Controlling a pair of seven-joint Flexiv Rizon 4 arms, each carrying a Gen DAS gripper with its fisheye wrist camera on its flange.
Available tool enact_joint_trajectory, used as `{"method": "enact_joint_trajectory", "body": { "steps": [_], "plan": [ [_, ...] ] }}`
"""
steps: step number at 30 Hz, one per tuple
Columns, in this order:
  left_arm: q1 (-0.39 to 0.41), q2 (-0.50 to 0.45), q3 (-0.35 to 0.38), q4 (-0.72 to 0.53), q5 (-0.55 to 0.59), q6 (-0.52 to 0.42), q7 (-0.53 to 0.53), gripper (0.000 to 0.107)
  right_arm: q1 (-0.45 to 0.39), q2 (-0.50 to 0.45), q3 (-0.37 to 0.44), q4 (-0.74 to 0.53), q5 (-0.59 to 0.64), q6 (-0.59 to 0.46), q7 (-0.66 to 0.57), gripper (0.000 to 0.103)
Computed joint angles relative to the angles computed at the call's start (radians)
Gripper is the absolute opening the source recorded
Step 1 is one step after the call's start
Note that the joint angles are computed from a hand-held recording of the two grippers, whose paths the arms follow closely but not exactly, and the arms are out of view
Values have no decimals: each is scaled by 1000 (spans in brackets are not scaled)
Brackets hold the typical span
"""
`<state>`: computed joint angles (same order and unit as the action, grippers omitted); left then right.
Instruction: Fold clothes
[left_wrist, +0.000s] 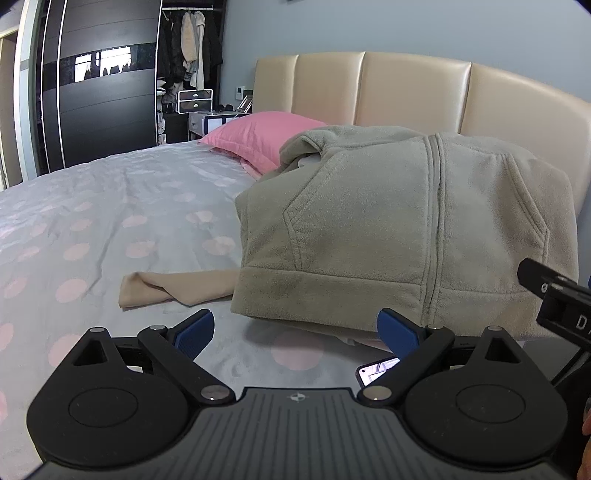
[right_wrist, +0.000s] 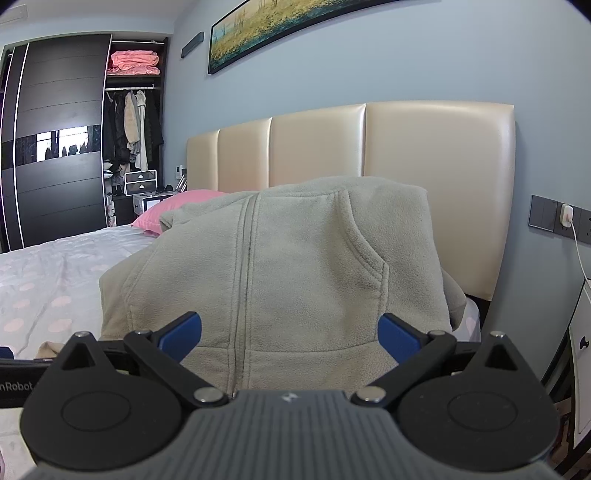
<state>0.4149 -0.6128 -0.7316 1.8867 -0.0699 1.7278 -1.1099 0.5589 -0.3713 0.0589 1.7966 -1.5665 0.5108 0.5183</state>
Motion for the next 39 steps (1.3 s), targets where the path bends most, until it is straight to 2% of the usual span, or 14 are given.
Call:
{"method": "enact_joint_trajectory", "body": {
  "steps": [12, 27, 35, 39],
  "plan": [
    [3, -5, 0, -4, 23, 7, 11, 95, -4, 1, 0, 1, 0, 9, -1, 102],
    [-13, 5, 12, -2, -12, -19, 39, 95, 2, -7, -2, -7, 5, 3, -13, 102],
    [-39, 6, 38, -13, -29, -35, 65, 95, 4, -11, -2, -18, 31, 7, -33, 102],
    [-66, 0, 60, -39, -48, -65, 98, 95, -6, -9, 0, -27, 70, 45, -53, 102]
  ]
}}
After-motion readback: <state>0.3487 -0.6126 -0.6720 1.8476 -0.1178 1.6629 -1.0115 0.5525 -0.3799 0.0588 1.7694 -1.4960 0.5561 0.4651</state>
